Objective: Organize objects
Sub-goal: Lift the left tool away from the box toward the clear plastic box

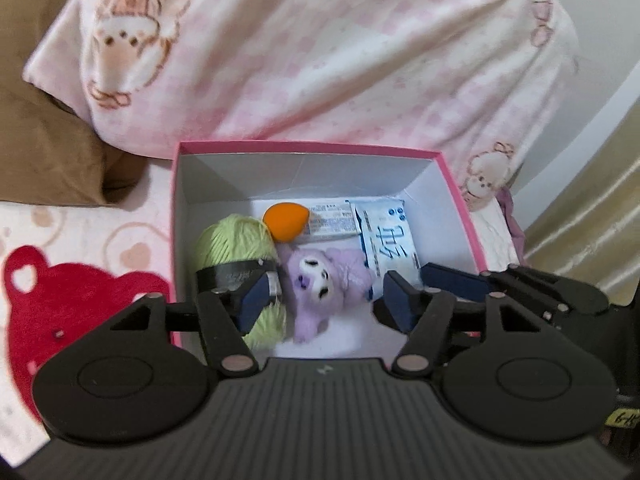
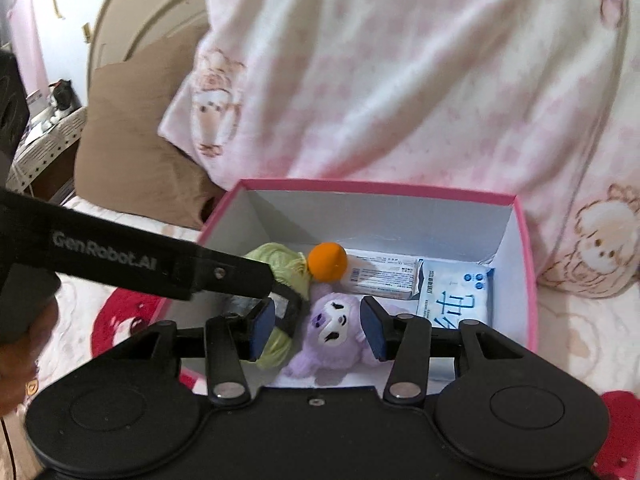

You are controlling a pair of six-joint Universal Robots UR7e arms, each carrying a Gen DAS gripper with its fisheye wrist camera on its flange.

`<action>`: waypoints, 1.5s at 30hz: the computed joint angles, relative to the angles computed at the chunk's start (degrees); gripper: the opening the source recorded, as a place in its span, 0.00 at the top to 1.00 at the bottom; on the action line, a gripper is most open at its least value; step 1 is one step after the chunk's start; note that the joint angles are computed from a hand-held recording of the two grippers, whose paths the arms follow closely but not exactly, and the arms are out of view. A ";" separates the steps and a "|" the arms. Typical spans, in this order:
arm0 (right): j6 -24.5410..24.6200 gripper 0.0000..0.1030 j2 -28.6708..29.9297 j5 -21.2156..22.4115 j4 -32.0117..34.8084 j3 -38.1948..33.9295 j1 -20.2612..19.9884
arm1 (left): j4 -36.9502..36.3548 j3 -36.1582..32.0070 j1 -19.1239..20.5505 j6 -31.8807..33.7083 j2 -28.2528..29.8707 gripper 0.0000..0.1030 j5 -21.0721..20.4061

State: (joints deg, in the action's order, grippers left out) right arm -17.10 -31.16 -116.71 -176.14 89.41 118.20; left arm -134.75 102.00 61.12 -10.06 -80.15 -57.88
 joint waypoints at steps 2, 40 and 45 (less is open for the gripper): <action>0.06 0.49 -1.89 -0.80 0.16 1.84 1.30 | 3.67 0.74 -2.41 -1.81 -2.48 0.32 2.11; -7.94 0.14 -15.79 0.94 -13.92 31.80 7.34 | 22.17 18.66 -15.03 -13.63 -23.31 0.20 -0.47; -10.21 0.14 -10.90 -1.50 -15.15 29.81 6.35 | 15.18 20.33 -11.37 -8.85 -20.74 0.20 -0.03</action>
State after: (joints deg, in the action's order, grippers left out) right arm -27.31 -42.06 -118.21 -191.30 119.22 124.55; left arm -119.57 122.33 49.75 -18.91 -100.88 -57.91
